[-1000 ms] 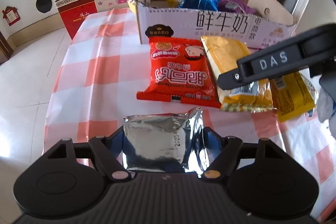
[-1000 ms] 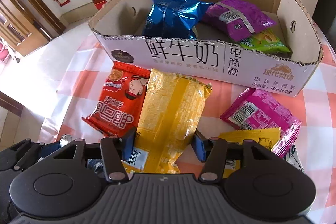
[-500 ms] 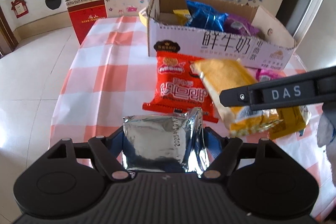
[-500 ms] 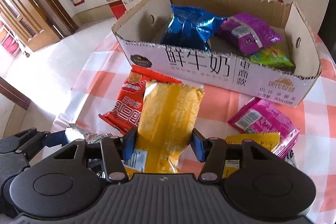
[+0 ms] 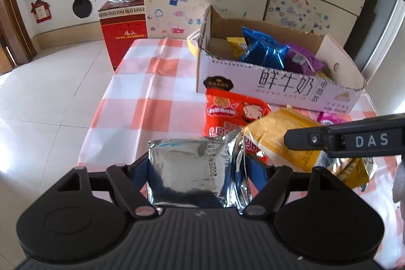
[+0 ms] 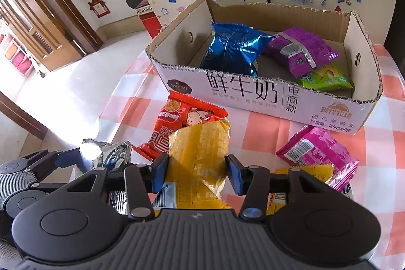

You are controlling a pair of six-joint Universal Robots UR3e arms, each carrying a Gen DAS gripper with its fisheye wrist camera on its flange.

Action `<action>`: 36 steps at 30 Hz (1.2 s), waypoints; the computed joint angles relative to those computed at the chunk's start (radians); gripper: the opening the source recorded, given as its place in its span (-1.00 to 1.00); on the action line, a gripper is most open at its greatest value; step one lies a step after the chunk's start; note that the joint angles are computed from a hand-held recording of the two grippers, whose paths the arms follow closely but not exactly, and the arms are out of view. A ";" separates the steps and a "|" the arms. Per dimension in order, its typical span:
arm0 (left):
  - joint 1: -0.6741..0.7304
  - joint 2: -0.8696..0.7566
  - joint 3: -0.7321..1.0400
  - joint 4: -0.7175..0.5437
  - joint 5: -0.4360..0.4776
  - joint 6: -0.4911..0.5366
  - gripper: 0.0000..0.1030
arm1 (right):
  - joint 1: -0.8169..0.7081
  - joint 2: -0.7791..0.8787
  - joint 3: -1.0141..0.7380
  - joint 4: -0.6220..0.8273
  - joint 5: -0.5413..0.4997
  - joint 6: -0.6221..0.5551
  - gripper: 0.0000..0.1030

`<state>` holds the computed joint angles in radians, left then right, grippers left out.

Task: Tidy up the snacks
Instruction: 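Carry both packets into the cardboard box and open both tools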

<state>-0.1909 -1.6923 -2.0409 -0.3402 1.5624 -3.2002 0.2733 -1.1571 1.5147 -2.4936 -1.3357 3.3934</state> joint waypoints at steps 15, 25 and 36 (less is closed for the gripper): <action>0.001 -0.013 0.043 0.025 0.036 -0.056 0.50 | -0.054 -0.024 0.005 0.068 0.066 -0.015 0.12; 0.037 0.002 0.056 0.023 0.030 -0.080 0.50 | 0.078 0.107 -0.100 0.175 -0.092 -0.251 0.27; -0.004 -0.035 0.131 0.060 0.063 -0.117 0.50 | 0.035 -0.007 -0.020 -0.017 -0.066 -0.213 0.16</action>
